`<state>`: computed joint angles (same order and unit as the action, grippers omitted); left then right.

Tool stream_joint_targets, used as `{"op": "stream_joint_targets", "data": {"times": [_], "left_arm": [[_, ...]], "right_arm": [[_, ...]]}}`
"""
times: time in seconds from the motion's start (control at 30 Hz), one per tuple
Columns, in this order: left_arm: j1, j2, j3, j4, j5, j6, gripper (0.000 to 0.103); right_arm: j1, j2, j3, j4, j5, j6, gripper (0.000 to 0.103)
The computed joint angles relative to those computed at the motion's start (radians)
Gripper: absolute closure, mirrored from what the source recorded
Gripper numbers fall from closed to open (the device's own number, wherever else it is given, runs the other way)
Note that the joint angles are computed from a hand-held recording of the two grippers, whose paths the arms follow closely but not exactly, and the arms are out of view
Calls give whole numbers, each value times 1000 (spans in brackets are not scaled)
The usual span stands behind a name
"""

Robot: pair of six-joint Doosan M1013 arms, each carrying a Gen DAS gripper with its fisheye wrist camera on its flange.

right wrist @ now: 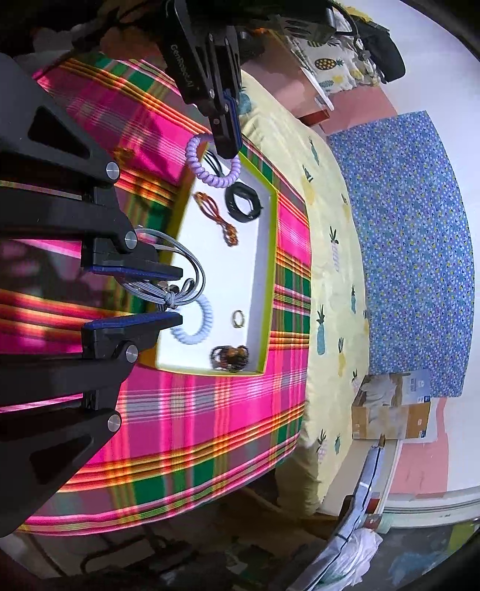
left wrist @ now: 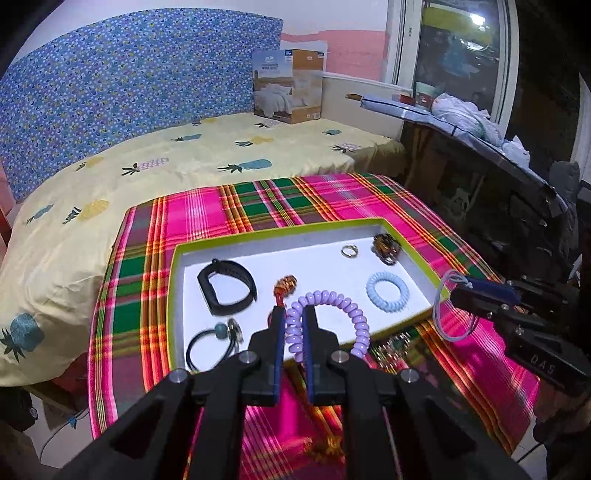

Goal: Organize jewelry
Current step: 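Carry the lilac hair tie and grey cord over the yellow box, then open both grippers to drop the hair tie and cord into the box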

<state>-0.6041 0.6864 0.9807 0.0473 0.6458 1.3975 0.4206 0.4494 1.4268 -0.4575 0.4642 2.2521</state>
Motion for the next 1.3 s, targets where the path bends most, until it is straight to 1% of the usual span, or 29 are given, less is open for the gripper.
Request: {"op": "stream_joint_targets", "data": {"times": [0.17, 0.3, 0.5, 0.7, 0.8, 0.93, 1.17, 1.27, 1.3], "left_arm": [[6, 43, -69, 4, 41, 3, 94], [10, 69, -104, 4, 69, 3, 94], [15, 100, -138, 8, 107, 2, 94], [18, 121, -164, -6, 135, 19, 94], [20, 129, -173, -12, 146, 20, 94], [15, 133, -173, 16, 146, 8, 93], [17, 139, -181, 9, 155, 0, 93], [15, 140, -181, 26, 159, -15, 92], [15, 138, -179, 23, 157, -14, 92]], "right_arm": [[-14, 40, -63, 29, 29, -62, 85], [-29, 79, -118, 68, 62, -110, 85], [-51, 130, -191, 159, 109, -198, 85], [-59, 177, -258, 199, 167, -253, 85], [-63, 195, -278, 218, 189, -264, 85], [-67, 211, -297, 244, 217, -276, 85], [-79, 223, -313, 277, 249, -267, 85], [-80, 224, -313, 280, 254, -268, 85], [-80, 223, -312, 279, 254, -266, 83]]}}
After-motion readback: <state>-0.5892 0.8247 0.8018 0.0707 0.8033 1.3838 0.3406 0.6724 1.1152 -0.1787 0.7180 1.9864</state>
